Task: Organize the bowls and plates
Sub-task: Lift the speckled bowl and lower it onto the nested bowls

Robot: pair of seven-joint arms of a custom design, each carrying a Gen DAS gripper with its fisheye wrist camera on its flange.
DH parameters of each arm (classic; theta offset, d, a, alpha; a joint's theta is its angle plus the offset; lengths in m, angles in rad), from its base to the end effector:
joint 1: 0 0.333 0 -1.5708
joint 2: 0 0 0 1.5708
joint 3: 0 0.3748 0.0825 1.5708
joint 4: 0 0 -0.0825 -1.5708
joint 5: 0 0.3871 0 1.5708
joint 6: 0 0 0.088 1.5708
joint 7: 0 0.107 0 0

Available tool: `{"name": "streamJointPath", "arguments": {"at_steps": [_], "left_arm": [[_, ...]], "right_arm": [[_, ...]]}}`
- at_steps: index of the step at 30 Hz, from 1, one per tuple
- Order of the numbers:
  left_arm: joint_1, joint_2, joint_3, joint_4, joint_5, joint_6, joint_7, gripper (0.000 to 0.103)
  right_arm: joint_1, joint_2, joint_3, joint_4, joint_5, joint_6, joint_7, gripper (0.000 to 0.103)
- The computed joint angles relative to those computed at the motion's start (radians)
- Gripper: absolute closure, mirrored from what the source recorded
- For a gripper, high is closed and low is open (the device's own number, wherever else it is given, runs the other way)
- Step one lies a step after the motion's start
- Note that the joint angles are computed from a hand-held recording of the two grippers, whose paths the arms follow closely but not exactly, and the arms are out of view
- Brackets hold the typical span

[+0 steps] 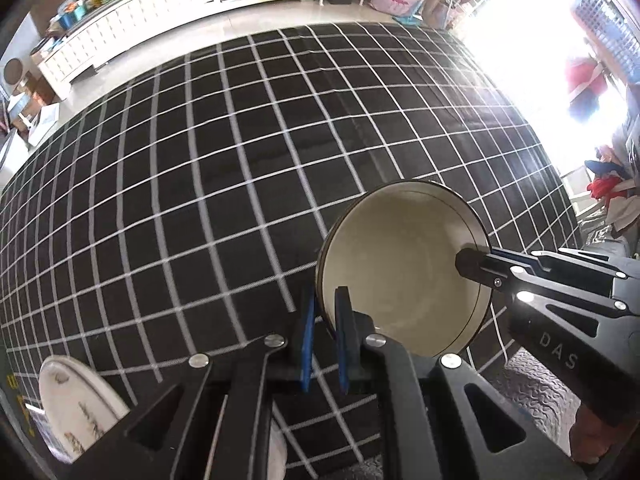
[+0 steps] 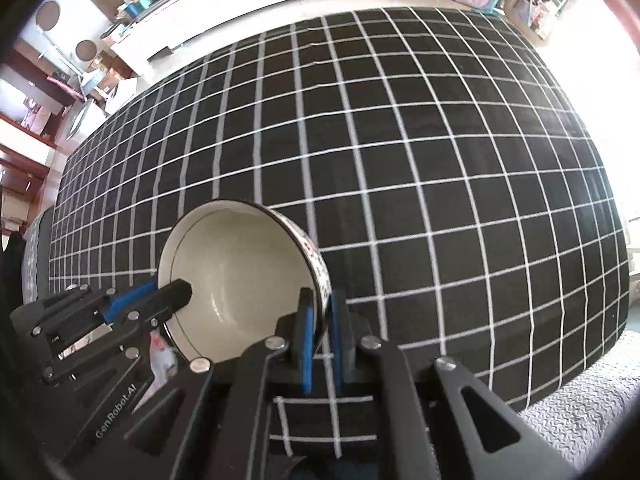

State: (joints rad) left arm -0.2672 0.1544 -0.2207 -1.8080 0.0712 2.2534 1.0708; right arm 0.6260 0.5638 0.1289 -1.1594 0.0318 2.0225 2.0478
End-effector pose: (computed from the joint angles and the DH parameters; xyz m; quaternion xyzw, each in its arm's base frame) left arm 0.5727 -0.2918 0.5442 -0.6934 0.7053 -0.1367 0.0558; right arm 0.5875 0.5132 0.5547 -0.7761 0.6103 0.0215 0.1570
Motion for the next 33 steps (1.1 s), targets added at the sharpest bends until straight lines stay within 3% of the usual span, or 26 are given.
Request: {"name": "streamJointPath", "arguments": {"at_steps": [16,27,33], "left_arm": [[0.068,-0.319,0.009,-0.269,0.024,-0.006,-0.037,0.095],[0.105,-0.436,0.027,-0.438,-0.035,-0.012,-0.021,0.095],[0.11,-0.431,0.022,-0.472,-0.046,0.003,-0.03,0.095]], "right_arm": [[0.126,0.052,0.011,0.168,-0.04,-0.043,0.035,0.092],[0.191,0.175,0.005,0.35,-0.02,-0.168,0.012,0.092],[0.209,0.203,-0.002,0.384,-0.008,-0.202,0.015,0.092]]}}
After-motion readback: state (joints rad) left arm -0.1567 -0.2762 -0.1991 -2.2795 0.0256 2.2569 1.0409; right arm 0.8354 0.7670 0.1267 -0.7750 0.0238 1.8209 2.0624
